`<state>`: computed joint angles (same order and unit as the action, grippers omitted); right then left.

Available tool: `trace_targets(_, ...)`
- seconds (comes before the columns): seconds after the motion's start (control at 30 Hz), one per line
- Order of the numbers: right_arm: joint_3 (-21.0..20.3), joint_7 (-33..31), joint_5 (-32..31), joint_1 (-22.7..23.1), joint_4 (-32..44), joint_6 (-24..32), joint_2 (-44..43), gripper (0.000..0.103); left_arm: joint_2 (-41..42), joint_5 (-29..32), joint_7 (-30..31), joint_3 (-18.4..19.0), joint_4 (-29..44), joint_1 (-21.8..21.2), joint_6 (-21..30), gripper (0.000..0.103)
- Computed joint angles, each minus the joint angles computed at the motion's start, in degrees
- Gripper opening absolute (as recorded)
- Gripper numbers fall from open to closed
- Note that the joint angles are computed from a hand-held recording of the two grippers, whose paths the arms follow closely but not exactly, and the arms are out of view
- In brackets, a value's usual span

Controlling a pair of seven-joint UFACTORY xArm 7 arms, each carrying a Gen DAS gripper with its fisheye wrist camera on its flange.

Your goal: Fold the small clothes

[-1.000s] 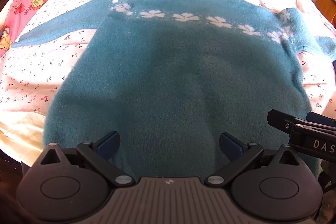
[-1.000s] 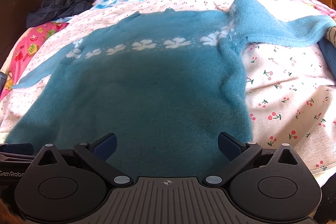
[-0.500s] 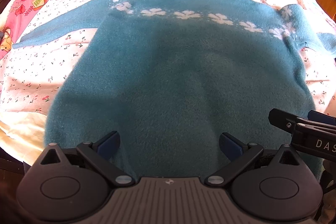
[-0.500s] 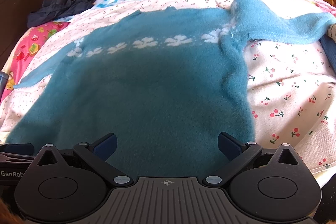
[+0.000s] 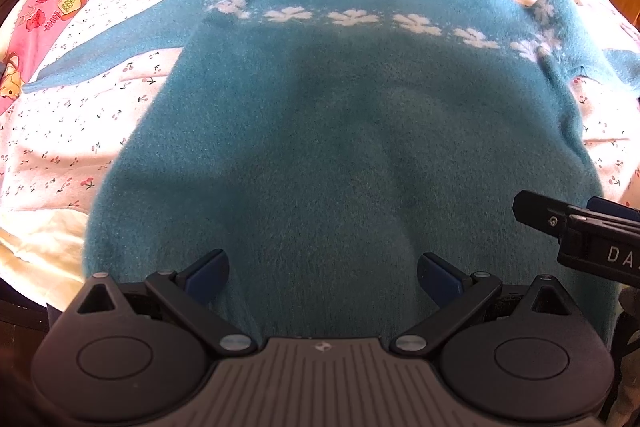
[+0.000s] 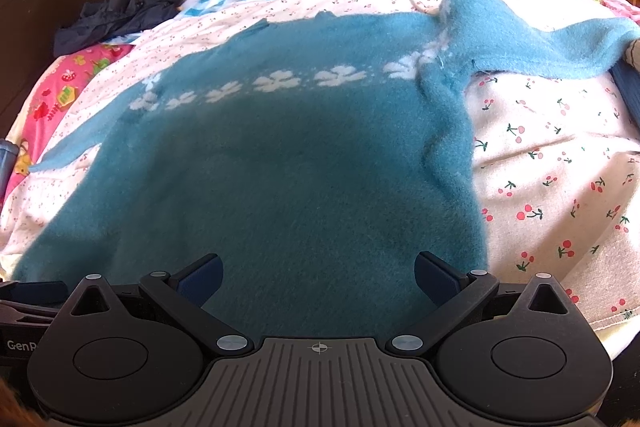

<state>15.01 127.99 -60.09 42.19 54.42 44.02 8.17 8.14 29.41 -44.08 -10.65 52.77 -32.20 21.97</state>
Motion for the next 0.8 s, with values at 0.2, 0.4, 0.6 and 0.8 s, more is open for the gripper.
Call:
trace_targets(0.2, -0.03, 1.0, -0.7, -0.17, -0.59, -0.67, -0.32, 0.102, 0.13, -0.01, -0.02, 0.01, 0.25, -0.08, 0.38, 0.103)
trace_targets(0.4, 0.04, 1.47, -1.29, -0.18, -0.7, -0.82, -0.29, 0.101, 0.49, 0.27, -0.01, 0.2, 0.61, -0.13, 0.11, 0.103)
trace_targets(0.6, 0.03, 1.86, -1.38, -0.28, -0.84, -0.9, -0.35, 0.101, 0.6, 1.79, -1.01, 0.68, 0.81, -0.37, -0.48, 0.103)
trace_targets(0.8, -0.03, 2.16, -1.52, -0.42, -0.96, -1.16, -0.36, 0.101, 1.0, 2.98, -1.57, 1.1, 1.37, -0.43, -1.06, 0.103)
